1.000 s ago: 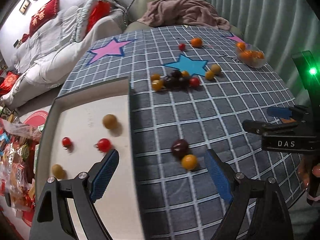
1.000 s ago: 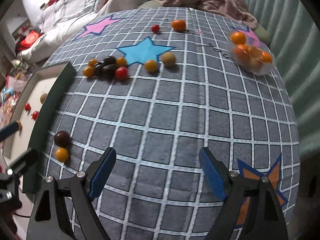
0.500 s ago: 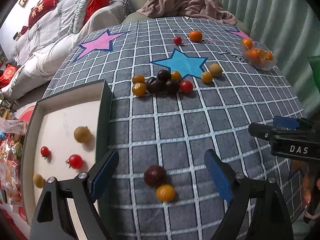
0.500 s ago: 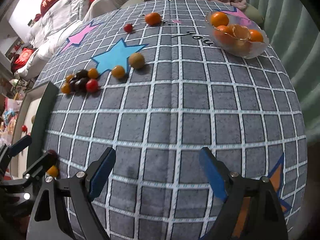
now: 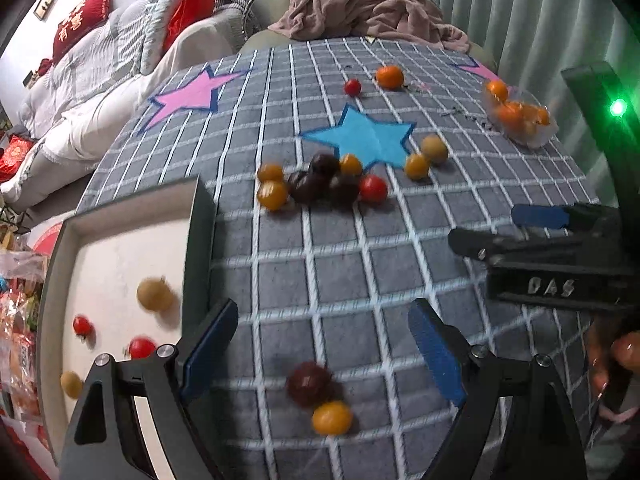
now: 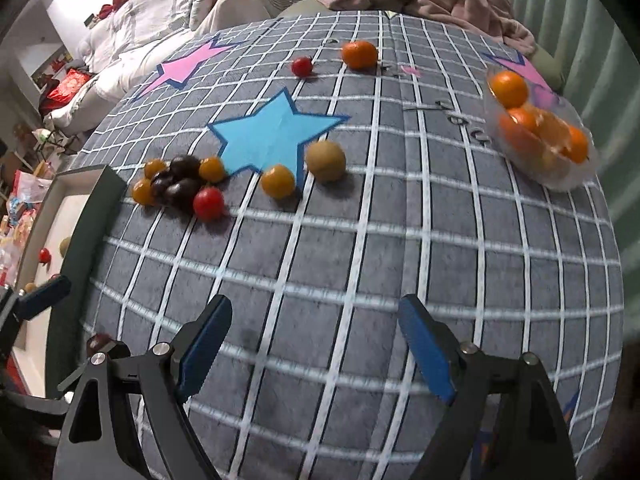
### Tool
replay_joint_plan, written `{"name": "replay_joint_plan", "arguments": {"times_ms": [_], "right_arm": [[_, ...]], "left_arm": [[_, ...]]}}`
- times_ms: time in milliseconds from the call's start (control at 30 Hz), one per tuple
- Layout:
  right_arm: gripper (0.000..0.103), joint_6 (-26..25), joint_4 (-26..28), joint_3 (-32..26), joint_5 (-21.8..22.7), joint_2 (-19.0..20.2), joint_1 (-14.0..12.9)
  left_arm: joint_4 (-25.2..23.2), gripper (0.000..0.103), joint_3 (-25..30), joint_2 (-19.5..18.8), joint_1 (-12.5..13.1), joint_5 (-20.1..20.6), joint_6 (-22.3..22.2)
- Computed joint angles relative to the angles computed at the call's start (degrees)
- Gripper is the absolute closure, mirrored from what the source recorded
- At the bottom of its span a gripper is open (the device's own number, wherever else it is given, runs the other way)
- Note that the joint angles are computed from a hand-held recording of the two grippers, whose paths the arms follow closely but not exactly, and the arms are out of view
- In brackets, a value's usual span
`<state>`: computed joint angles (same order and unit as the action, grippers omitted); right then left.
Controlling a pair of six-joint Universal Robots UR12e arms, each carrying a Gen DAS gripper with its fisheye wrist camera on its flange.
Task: Organize fruits
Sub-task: 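Move both open grippers back toward the fruit cluster on the tablecloth, then grasp a yellow cherry tomato with the left gripper while the right grasps a tan round fruit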
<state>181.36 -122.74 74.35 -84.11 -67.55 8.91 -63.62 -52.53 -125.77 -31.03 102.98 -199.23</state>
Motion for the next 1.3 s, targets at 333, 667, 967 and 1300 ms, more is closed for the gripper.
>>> {"name": "replay_joint_plan", "arguments": {"times_ms": [333, 667, 967, 1300], "right_arm": [[0.023, 0.8, -1.75, -3.91, 0.96, 3.25, -1.37], [0.052, -3.21, -4.92, -5.68, 1.22, 5.35, -0.85], [0.076, -2.2, -8.33, -2.12, 4.8, 3.34, -2.51], [0.076, 0.11, -8.65, 0.19, 6.33, 1.39, -4.43]], "left_arm": [[-4.83, 0.034, 11.88, -7.66, 0.16, -1.91, -1.38], [-6.56, 0.046, 16.24, -10.89, -0.13, -1.18, -3.05], [-4.71, 0.046, 18.26, -12.04, -0.8, 1.32, -0.43], [-7.57, 0.046, 30.01, -18.9, -2.07, 4.96, 8.56]]}}
